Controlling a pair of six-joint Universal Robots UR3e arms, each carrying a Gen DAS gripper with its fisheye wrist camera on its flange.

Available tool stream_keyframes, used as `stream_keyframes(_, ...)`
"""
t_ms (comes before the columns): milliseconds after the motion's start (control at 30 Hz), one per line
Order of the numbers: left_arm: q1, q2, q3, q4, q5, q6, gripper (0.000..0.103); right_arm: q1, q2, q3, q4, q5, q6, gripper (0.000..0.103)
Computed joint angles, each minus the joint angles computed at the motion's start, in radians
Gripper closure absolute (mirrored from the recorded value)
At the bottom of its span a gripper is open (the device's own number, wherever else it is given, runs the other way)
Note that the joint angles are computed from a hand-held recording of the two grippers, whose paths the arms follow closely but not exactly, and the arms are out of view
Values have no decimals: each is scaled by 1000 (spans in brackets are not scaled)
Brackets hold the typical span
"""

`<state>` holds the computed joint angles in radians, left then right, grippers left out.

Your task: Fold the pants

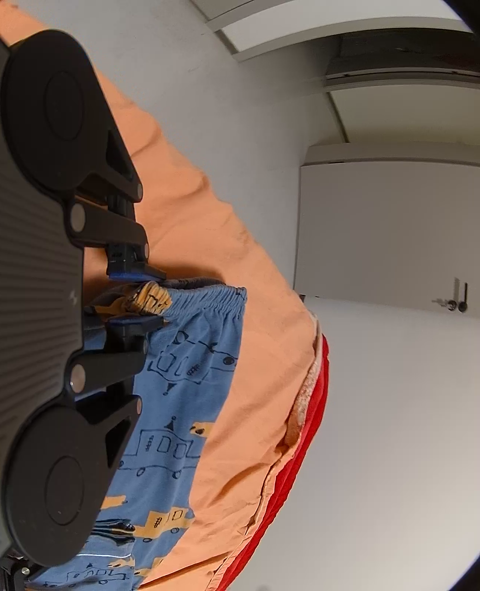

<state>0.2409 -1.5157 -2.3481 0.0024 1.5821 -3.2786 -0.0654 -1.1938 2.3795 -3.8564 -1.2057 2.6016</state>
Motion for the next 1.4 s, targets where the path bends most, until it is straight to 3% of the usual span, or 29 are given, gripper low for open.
stream_keyframes(467, -185, 68, 82, -17, 117, 77, 84, -37, -27, 28, -10, 37, -1, 1)
stream_keyframes(700, -330, 46, 148, 5, 172, 122, 84, -164, -163, 96, 46, 161, -68, 1)
stream_keyframes(967, -516, -36, 266, 13, 233, 159, 84, -431, -475, 207, 317, 373, -182, 1)
stream_keyframes(1200, -677, -215, 407, 70, 248, 281, 84, -684, -818, 239, 794, 536, -383, 1)
stream_keyframes(1300, -729, -290, 483, 29, 230, 303, 84, -790, -897, 250, 926, 577, -472, 1)
stream_keyframes(1400, -790, -384, 566, -2, 227, 321, 84, -858, -887, 266, 936, 580, -484, 1)
